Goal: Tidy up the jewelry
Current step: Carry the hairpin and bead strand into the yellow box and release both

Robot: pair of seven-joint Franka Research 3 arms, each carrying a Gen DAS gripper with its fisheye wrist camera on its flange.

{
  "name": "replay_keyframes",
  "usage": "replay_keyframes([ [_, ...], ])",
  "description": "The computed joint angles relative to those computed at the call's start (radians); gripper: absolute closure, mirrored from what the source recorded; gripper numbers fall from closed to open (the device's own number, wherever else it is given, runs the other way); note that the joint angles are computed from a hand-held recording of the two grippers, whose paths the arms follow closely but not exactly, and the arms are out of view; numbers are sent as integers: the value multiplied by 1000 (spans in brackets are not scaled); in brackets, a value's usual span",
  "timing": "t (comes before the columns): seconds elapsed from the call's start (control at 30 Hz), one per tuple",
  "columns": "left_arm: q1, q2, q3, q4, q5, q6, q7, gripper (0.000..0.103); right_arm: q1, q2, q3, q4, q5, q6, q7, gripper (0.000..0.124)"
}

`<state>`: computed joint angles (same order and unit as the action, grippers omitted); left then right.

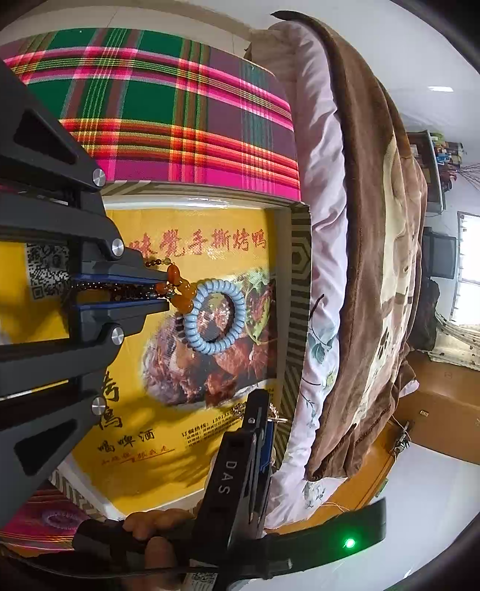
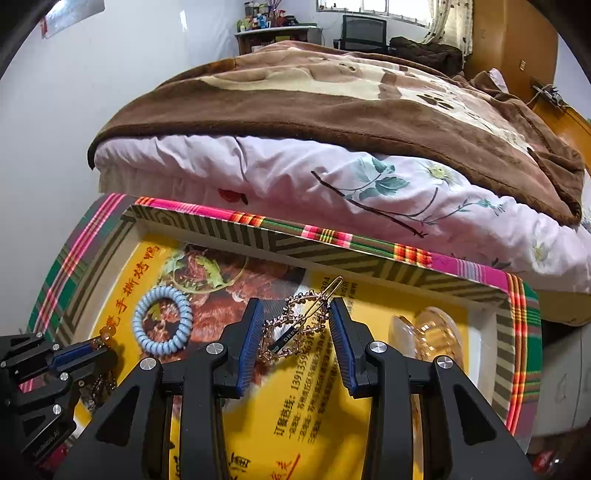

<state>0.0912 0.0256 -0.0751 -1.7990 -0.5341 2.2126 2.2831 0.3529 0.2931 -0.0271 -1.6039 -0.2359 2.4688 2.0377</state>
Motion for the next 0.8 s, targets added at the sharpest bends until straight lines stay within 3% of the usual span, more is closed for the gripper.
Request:
replay_keyframes([
  [0.57,-1,16,-9,17,13,-16,-22,93,5,40,-10,52,-1,-23,-14,85],
  [0.7,3,9,-8,18,-16,-40,1,75,8,24,-10,35,-5,-13,-6,83],
  [0.8,0,-15,-5,-4,-29,-21,8,34,11,-4,-9,4,-14,10,6,75],
])
